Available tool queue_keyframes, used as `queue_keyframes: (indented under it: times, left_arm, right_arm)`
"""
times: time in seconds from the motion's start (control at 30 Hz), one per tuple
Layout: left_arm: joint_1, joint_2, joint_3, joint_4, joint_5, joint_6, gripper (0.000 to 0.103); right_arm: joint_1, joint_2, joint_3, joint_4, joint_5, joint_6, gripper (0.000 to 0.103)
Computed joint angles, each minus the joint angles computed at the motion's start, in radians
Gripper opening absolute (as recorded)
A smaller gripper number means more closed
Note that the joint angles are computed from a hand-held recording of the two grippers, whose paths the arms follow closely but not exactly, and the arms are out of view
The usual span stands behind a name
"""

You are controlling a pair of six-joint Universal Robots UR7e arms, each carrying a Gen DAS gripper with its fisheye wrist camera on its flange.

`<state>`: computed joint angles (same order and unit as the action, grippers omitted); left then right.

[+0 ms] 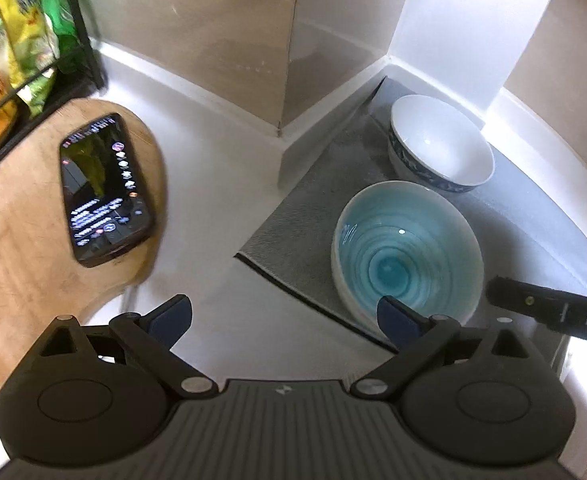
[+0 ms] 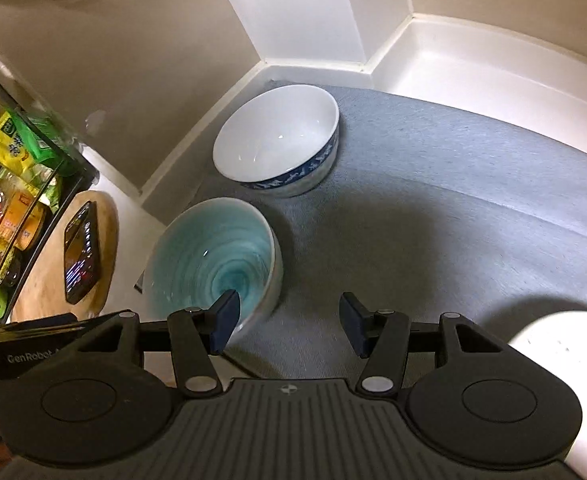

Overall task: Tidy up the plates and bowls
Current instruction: 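Move both grippers to the teal bowl and close on its rim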

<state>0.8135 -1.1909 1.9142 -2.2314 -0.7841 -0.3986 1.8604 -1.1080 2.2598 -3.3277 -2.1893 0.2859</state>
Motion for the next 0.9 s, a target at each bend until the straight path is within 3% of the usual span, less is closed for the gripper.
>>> queue_keyframes:
  times: [0.67, 0.7, 0.77, 0.8, 0.83, 0.87, 0.9]
  left_arm:
    - [0.082, 0.167, -0.153, 0.017, -0.034, 0.034, 0.097]
    - [0.084, 0.17, -0.156, 0.019, -0.039, 0.038, 0.095]
    - [0.087, 0.177, -0.163, 0.029, -0.049, 0.038, 0.074]
    - [0.088, 0.18, -0.166, 0.036, -0.048, 0.037, 0.068]
    - [0.089, 0.18, -0.165, 0.027, -0.05, 0.045, 0.057]
    - [0.09, 0.177, -0.164, 0.017, -0.068, 0.056, 0.038]
    - [0.093, 0.174, -0.169, 0.018, -0.099, 0.06, 0.027]
  right_arm:
    - [-0.063, 0.099, -0.126, 0.052, 0.047, -0.044, 0.057]
    - [-0.064, 0.101, -0.129, 0.055, 0.047, -0.045, 0.056]
    - [-0.065, 0.105, -0.132, 0.06, 0.047, -0.056, 0.042]
    - [-0.064, 0.108, -0.133, 0.06, 0.046, -0.068, 0.022]
    - [-0.062, 0.11, -0.134, 0.062, 0.041, -0.081, 0.01]
    - [-0.055, 0.118, -0.137, 0.055, 0.025, -0.094, 0.009]
    - [-0.051, 0.124, -0.138, 0.044, 0.019, -0.107, 0.009]
